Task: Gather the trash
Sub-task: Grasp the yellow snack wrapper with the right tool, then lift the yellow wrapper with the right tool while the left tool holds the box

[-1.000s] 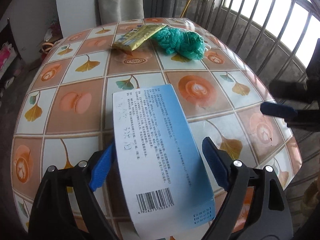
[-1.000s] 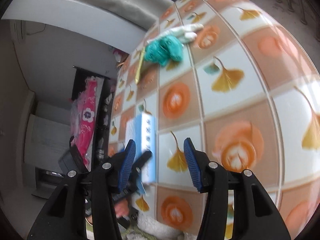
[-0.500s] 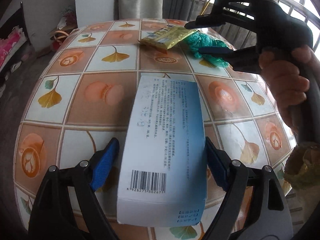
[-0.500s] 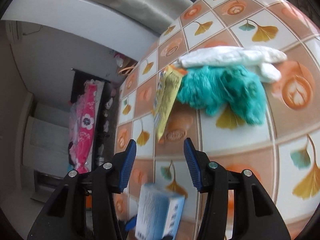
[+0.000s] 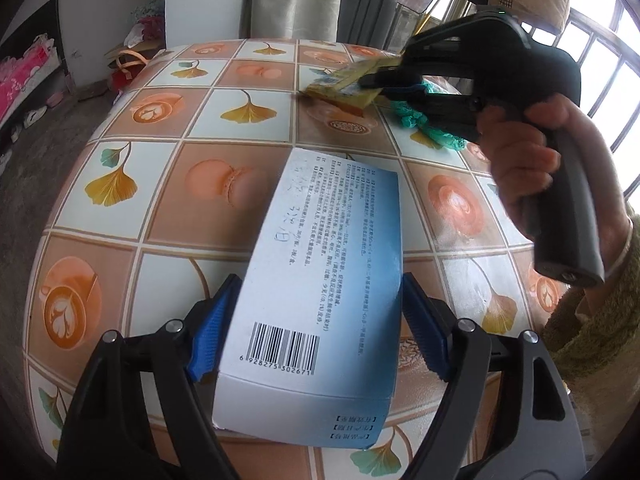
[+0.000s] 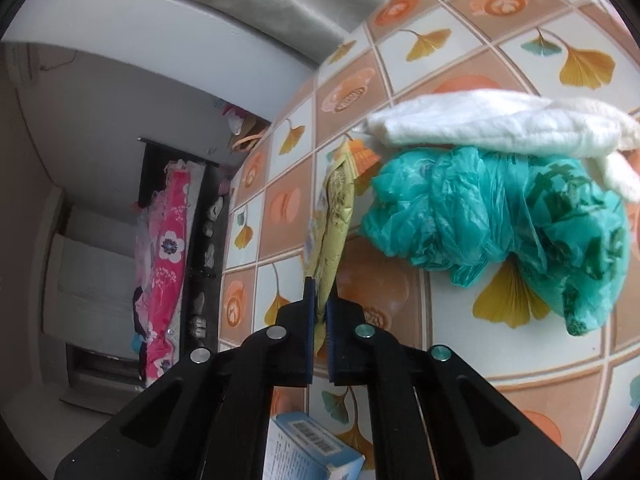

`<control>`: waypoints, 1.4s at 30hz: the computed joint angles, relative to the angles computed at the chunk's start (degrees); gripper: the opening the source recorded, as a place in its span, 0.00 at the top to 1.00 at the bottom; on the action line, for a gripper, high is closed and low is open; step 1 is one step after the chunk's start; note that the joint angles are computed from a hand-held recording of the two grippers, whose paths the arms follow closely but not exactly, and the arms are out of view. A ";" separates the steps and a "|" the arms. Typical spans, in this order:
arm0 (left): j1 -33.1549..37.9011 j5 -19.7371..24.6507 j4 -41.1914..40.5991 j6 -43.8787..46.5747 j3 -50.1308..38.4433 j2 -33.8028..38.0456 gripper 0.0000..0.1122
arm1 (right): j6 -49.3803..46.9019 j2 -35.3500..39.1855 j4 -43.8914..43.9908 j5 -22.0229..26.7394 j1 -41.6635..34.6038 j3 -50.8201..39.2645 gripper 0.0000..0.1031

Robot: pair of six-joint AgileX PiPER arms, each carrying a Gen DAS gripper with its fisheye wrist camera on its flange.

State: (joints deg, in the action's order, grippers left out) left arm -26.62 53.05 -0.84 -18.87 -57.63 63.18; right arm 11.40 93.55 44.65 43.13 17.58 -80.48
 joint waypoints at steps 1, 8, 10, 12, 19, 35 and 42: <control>-0.18 0.00 0.22 -0.31 -0.05 0.07 0.33 | -1.19 -1.88 -0.13 -0.18 0.15 0.86 0.96; -0.27 -0.82 0.53 -1.92 0.17 0.21 0.33 | -0.55 -16.31 -8.11 6.67 0.01 7.20 0.96; -0.45 -0.98 0.43 -2.32 0.21 0.13 0.35 | 1.00 -20.53 -11.53 10.73 -0.65 8.99 0.96; -0.64 -0.86 -0.16 -2.43 0.08 0.12 0.36 | 0.83 -24.91 -12.87 13.86 -1.91 11.29 0.96; -2.40 -1.17 -3.28 -2.12 0.54 -0.73 0.37 | -1.86 -37.40 -7.99 21.15 -5.83 24.47 0.96; -6.07 -2.33 -6.85 -1.01 0.87 -0.73 0.39 | -7.02 -40.11 2.17 20.47 -11.90 35.89 0.93; -7.53 -2.15 -4.61 -2.72 0.06 0.21 0.39 | -6.37 -42.59 5.31 18.79 -14.40 39.30 0.93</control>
